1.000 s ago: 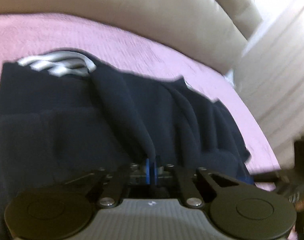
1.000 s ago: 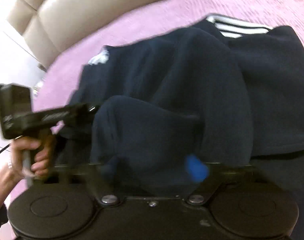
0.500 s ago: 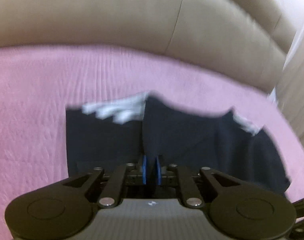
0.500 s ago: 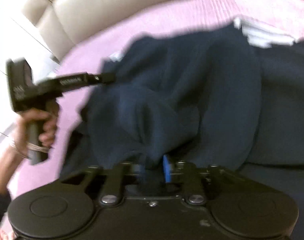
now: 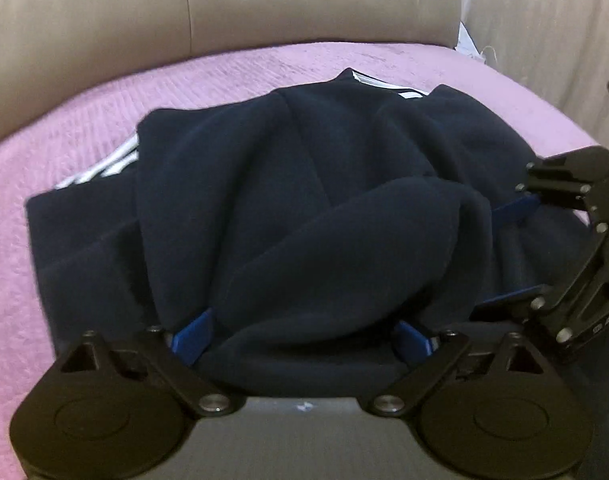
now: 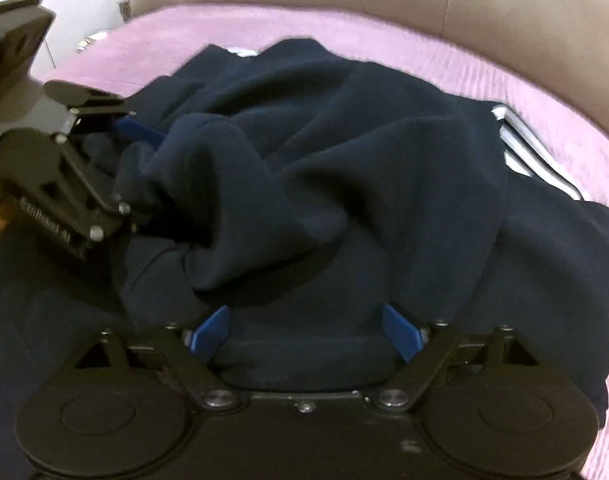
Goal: Fold large clothes
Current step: 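Open both tools and withdraw them from the folded hoodie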
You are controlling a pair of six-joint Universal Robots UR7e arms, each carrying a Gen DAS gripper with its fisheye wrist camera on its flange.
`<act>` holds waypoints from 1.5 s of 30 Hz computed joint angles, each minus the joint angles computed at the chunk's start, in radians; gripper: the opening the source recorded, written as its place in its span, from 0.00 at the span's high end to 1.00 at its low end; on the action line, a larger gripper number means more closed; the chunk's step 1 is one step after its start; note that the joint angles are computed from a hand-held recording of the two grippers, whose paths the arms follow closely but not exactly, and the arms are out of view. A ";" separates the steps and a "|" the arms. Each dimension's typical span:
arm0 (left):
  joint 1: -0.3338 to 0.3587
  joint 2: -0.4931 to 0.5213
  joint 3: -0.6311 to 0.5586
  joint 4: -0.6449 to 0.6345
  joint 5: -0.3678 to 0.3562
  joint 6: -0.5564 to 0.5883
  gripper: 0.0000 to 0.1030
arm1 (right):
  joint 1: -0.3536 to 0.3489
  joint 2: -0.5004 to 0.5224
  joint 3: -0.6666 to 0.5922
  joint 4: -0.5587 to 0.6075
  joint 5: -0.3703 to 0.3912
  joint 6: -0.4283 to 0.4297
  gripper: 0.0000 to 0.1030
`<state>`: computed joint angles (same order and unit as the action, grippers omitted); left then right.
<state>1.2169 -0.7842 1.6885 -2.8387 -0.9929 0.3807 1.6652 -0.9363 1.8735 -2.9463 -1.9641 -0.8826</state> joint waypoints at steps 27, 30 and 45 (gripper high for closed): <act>-0.039 -0.408 0.434 -0.032 0.043 -0.409 0.05 | -0.087 -0.293 0.264 -0.090 0.114 0.227 0.01; -0.062 -0.469 0.545 -0.191 0.024 -0.358 0.16 | -0.170 -0.450 0.355 -0.057 0.211 0.258 0.01; -0.085 -0.748 0.847 -0.227 -0.042 -0.587 0.27 | -0.466 -0.933 0.625 0.168 0.411 0.181 0.01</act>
<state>1.1322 -1.5325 2.5353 -3.0662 -1.0347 -0.2067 1.1994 -1.8694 2.4990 -2.7785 -1.5536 -0.7013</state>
